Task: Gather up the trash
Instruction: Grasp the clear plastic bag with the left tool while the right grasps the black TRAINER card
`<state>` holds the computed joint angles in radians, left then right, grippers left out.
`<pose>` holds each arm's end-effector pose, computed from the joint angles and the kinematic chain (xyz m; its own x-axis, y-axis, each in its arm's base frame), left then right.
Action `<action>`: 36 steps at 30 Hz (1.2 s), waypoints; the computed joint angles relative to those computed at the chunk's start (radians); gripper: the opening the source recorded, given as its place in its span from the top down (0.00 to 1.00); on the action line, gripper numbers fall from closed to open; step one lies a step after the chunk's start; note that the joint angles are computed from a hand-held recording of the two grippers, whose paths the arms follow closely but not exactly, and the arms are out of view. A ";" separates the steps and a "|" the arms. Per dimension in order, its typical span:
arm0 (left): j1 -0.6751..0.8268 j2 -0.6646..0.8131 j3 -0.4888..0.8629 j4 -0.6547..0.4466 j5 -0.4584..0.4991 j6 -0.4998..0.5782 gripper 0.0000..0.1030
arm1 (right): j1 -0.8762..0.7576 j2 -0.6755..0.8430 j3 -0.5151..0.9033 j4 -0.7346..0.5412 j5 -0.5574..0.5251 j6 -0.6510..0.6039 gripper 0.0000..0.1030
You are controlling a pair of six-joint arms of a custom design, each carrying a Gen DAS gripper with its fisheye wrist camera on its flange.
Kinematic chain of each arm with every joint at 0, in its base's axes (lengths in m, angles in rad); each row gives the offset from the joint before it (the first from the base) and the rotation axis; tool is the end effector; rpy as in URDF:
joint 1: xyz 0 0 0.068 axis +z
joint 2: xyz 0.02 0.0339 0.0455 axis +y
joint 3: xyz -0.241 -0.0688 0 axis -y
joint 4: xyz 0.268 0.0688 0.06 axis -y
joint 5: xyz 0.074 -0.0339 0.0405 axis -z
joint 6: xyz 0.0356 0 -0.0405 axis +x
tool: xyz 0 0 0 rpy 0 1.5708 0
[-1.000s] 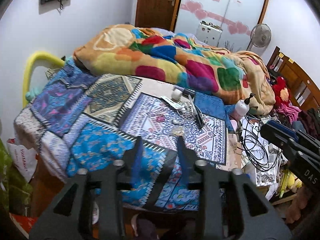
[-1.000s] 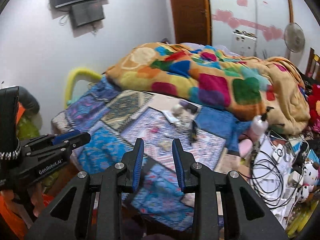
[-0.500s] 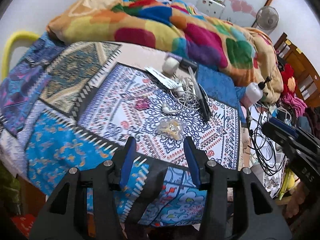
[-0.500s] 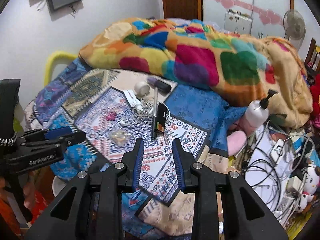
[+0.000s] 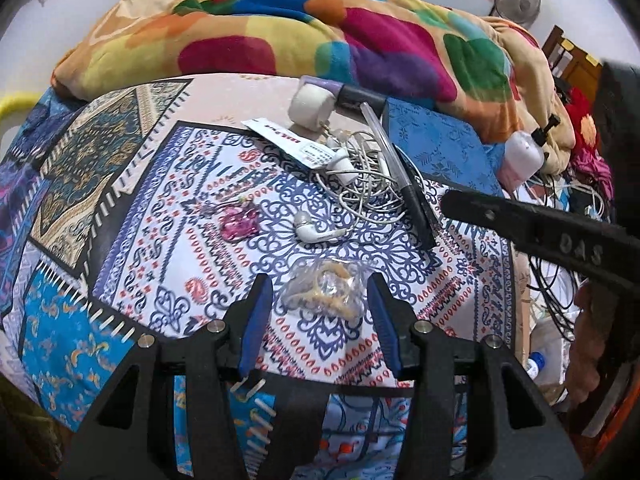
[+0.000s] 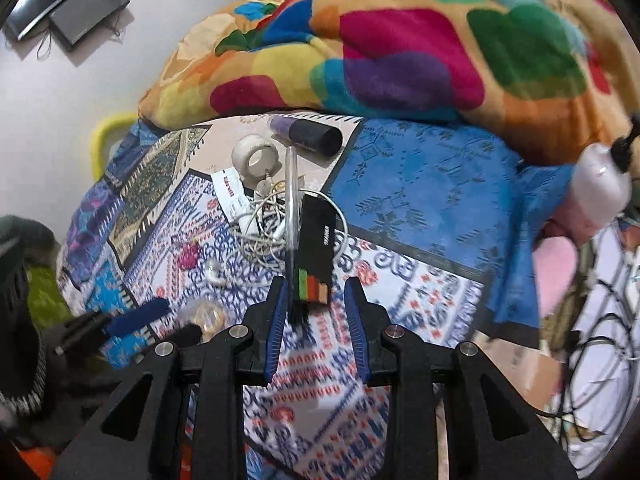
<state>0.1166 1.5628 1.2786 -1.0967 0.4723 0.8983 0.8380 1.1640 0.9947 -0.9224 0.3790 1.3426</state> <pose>0.3119 0.0202 0.2331 -0.6219 0.6285 -0.4671 0.7516 0.6466 -0.1306 0.1759 0.1757 0.2538 -0.6958 0.5796 -0.4241 0.4478 0.8118 0.3748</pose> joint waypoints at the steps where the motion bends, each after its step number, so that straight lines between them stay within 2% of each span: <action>1: -0.007 -0.009 -0.017 0.020 -0.005 0.000 0.53 | -0.016 -0.001 -0.009 0.017 -0.012 -0.009 0.74; 9: -0.028 -0.047 -0.096 0.106 -0.023 0.015 0.53 | -0.051 0.006 -0.073 0.136 -0.053 -0.052 0.74; 14: -0.022 -0.030 -0.098 0.110 -0.012 -0.002 0.53 | -0.034 0.014 -0.064 0.129 -0.027 -0.066 0.75; 16: -0.021 -0.041 -0.112 0.122 -0.010 -0.001 0.58 | -0.021 0.010 -0.060 0.114 -0.015 -0.060 0.76; 22: -0.013 -0.034 -0.092 0.081 -0.003 0.008 0.67 | 0.036 0.021 -0.016 0.022 0.033 -0.021 0.77; 36: 0.106 -0.060 0.050 -0.152 0.086 0.074 0.68 | 0.228 0.109 0.141 -0.277 0.116 0.178 0.77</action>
<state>0.2224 1.5029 1.3283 -1.2490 0.5587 0.9727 1.0660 1.2728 1.1361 -1.1999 0.4952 1.5206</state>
